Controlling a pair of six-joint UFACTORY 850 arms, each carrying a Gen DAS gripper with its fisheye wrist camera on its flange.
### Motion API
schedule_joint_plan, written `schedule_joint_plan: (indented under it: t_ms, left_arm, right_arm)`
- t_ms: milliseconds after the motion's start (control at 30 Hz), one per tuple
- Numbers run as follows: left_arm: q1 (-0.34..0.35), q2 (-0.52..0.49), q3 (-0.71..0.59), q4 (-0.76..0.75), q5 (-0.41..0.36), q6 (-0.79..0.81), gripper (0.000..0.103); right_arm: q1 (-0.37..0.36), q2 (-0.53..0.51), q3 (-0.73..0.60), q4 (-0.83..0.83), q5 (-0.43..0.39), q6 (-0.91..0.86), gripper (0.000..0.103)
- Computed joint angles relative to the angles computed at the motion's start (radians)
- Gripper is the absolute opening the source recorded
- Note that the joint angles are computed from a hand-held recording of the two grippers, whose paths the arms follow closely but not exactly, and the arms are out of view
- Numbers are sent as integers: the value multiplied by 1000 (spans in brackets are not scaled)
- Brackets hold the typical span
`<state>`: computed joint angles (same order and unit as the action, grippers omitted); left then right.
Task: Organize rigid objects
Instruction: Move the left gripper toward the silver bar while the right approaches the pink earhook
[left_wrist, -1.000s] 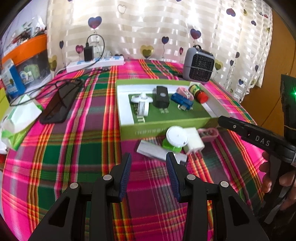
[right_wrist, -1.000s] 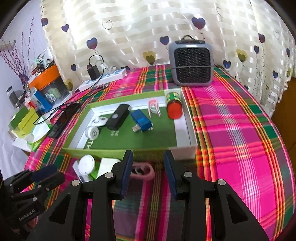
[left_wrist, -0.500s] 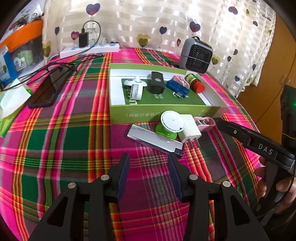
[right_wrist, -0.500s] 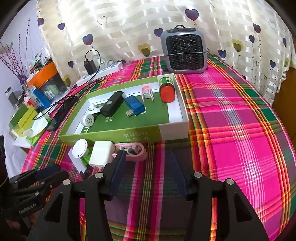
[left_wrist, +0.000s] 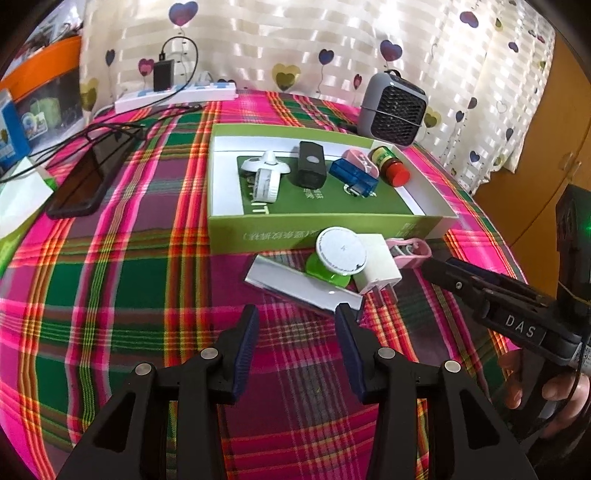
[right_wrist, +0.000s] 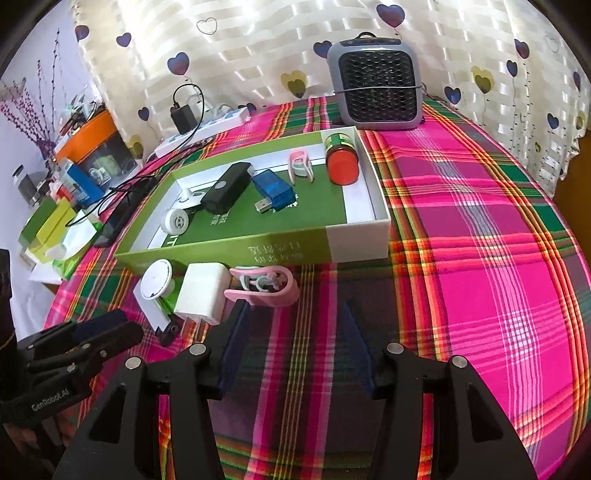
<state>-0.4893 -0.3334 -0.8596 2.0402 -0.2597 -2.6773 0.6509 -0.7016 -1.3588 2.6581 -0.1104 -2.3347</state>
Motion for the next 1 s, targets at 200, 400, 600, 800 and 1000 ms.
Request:
schedule_joint_plan:
  t_ms: [200, 400, 600, 800, 1000]
  left_arm:
    - [-2, -22, -40, -159, 20, 136, 42]
    - [0, -36, -63, -245, 28, 179, 42]
    - [-8, -59, -99, -465, -2, 369, 43]
    - [-22, -75, -130, -597, -44, 479, 43]
    - [-35, -100, -170, -757, -99, 627, 49]
  right_arm:
    - [-2, -9, -18, 20, 12, -23, 52]
    - [-3, -24, -44, -42, 15, 34, 52]
    - [-10, -27, -44, -14, -6, 22, 52]
    - [-21, -19, -26, -38, -46, 67, 52]
    - [-30, -20, -22, -138, -72, 179, 52]
